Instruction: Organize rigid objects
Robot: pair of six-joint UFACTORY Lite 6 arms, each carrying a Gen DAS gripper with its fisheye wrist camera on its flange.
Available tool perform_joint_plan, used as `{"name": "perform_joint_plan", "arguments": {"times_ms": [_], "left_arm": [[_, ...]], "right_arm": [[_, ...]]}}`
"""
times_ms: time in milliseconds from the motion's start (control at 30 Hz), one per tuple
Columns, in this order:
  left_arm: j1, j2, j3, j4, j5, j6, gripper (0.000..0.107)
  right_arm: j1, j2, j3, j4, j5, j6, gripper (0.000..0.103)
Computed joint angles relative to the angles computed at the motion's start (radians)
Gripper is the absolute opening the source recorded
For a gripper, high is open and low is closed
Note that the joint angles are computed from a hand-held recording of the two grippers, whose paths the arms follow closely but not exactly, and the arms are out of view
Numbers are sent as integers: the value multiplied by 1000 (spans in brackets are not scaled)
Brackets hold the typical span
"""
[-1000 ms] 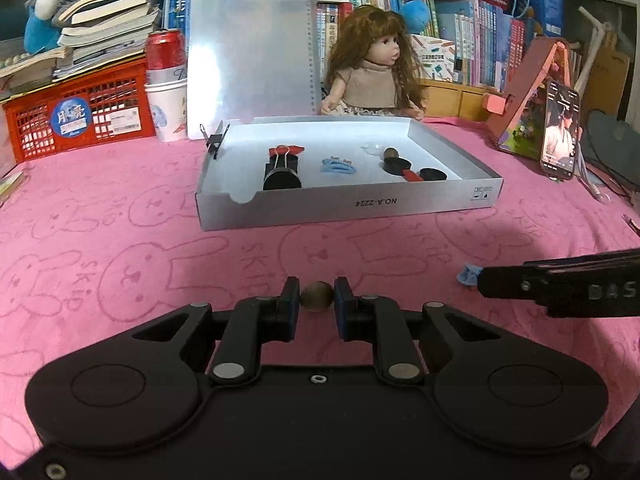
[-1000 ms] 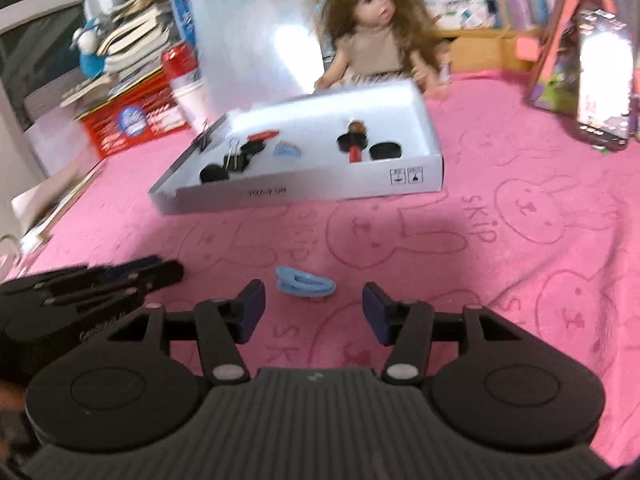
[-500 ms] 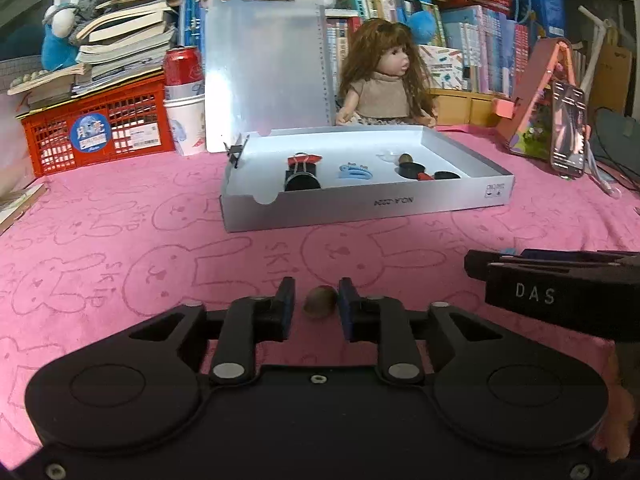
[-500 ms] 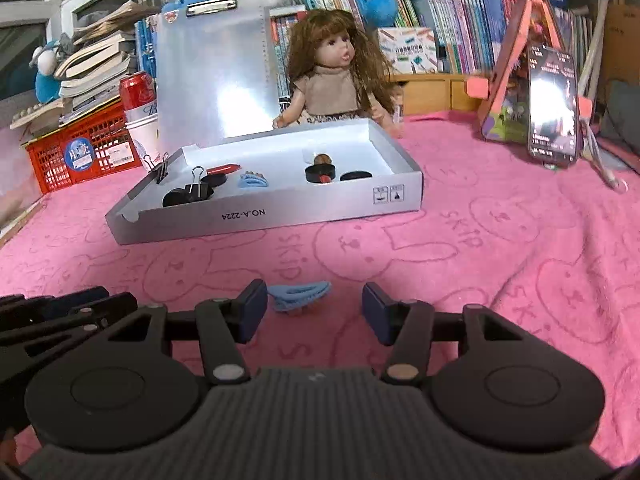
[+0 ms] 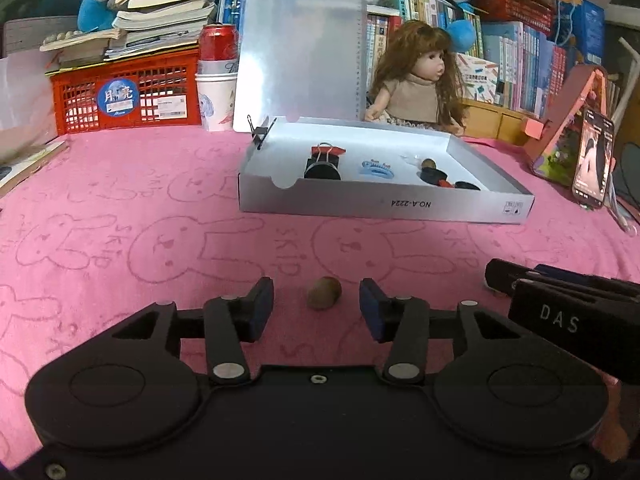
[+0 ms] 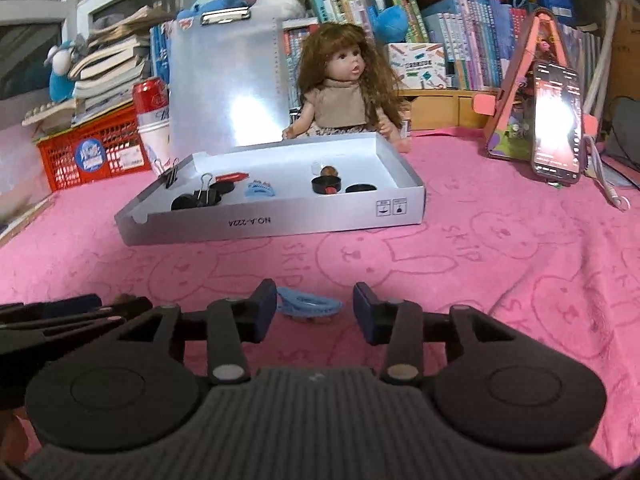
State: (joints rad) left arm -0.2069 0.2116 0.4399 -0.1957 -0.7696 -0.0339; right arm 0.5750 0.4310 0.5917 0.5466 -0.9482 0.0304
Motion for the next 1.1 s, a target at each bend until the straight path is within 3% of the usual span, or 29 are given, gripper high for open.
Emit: {"name": "perform_joint_plan", "arguments": {"times_ms": [333, 733, 867, 967, 1100], "left_arm": [[65, -81, -70, 15, 37, 96, 46], [98, -22, -17, -49, 20, 156, 47], [106, -73, -47, -28, 40, 115, 48], [93, -131, -91, -1, 37, 42, 55], [19, -123, -84, -72, 11, 38, 58]], "right_arm": [[-58, -50, -85, -53, 7, -73, 65], [-110, -38, -84, -65, 7, -57, 66], [-150, -63, -139, -203, -62, 58, 66], [-147, -63, -158, -253, -119, 96, 74], [-90, -39, -115, -190, -101, 41, 78]]}}
